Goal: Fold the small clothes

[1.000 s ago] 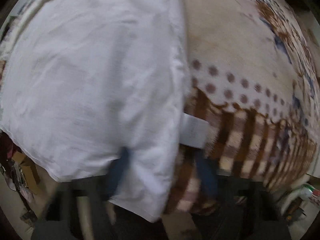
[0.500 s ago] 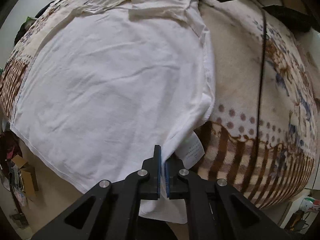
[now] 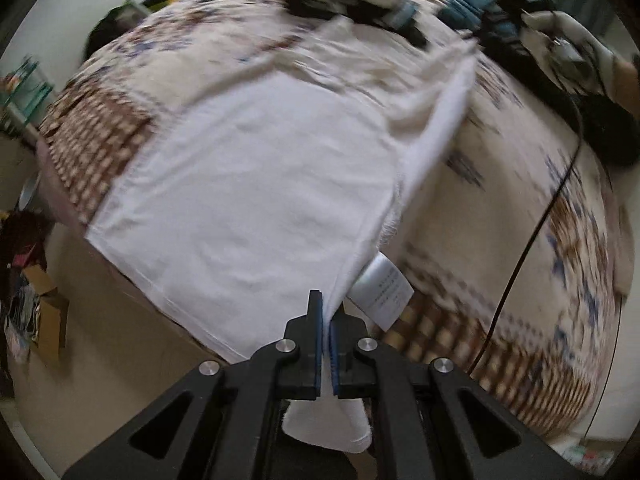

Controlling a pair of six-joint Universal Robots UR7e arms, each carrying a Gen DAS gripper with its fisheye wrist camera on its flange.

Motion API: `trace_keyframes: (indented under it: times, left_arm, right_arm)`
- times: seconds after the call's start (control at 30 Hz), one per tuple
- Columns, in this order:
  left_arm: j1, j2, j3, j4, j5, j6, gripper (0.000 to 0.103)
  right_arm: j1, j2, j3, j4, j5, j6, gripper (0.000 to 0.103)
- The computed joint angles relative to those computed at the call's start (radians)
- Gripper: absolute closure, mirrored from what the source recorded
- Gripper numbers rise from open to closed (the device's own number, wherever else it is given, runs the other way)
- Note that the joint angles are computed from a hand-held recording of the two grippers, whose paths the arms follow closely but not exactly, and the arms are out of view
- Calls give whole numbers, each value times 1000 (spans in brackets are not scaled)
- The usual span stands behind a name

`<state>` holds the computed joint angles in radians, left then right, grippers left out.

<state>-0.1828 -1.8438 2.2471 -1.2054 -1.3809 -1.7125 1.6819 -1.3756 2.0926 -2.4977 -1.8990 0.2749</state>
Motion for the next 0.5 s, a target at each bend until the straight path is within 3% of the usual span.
trace_keyframes:
  times: [0.27, 0.5]
  left_arm:
    - [176, -238, -39, 291, 153, 41, 102]
    - [468, -356, -48, 328, 310, 266, 102]
  right_arm:
    - [189, 348, -278, 46, -163, 173, 99]
    - [252, 621, -521, 127, -280, 247, 99]
